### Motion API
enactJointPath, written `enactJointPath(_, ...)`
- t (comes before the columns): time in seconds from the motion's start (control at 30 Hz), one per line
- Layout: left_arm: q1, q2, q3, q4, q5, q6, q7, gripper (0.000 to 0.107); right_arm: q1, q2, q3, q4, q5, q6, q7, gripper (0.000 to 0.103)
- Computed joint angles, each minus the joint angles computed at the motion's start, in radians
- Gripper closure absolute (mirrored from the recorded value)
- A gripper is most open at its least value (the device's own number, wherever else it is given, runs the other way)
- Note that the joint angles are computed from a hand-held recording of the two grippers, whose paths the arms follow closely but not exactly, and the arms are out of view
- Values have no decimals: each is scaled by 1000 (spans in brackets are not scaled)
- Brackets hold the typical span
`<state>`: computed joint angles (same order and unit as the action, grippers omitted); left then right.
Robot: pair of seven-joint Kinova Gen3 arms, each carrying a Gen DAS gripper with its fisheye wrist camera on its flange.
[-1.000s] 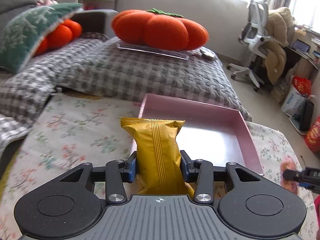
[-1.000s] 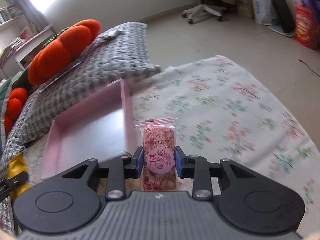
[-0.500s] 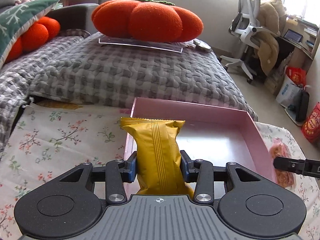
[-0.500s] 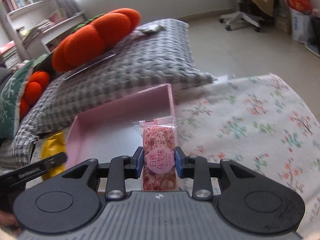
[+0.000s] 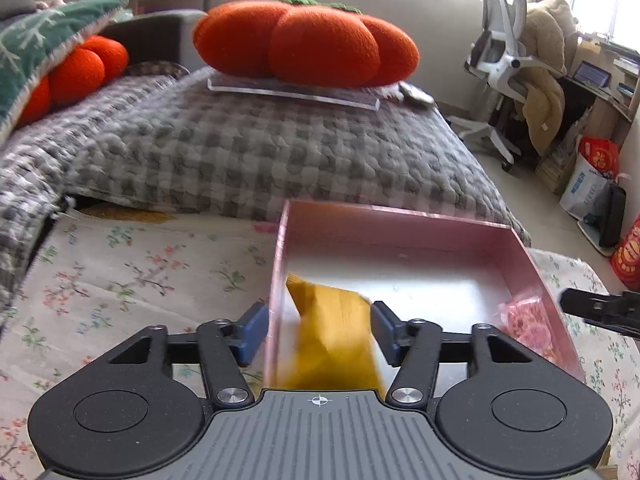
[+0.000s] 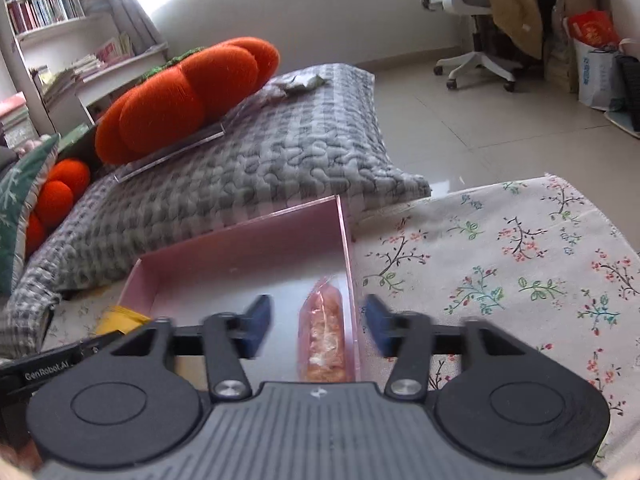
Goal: Organize snacks
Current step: 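Carry both packets over the pink box and open both grippers to drop them, then grasp the yellow square packet with the left gripper while the right grasps the grey wrapper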
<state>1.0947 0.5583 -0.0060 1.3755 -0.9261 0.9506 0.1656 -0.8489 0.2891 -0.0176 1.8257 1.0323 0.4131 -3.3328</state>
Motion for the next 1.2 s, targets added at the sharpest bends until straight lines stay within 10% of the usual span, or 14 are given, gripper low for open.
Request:
enactJointPath(0.37, 66, -57, 46, -24, -11, 168, 43, 32, 59, -136, -115, 20, -157, 94, 200, 24)
enactJointPath(0.7, 146, -47, 110, -63, 15, 281, -21, 26, 92, -233, -226, 102, -157, 191, 138, 12)
enactJointPath(1.2, 90, -107, 148, 89, 182, -7, 80, 20, 78, -262, -329, 136, -229, 269, 238, 9)
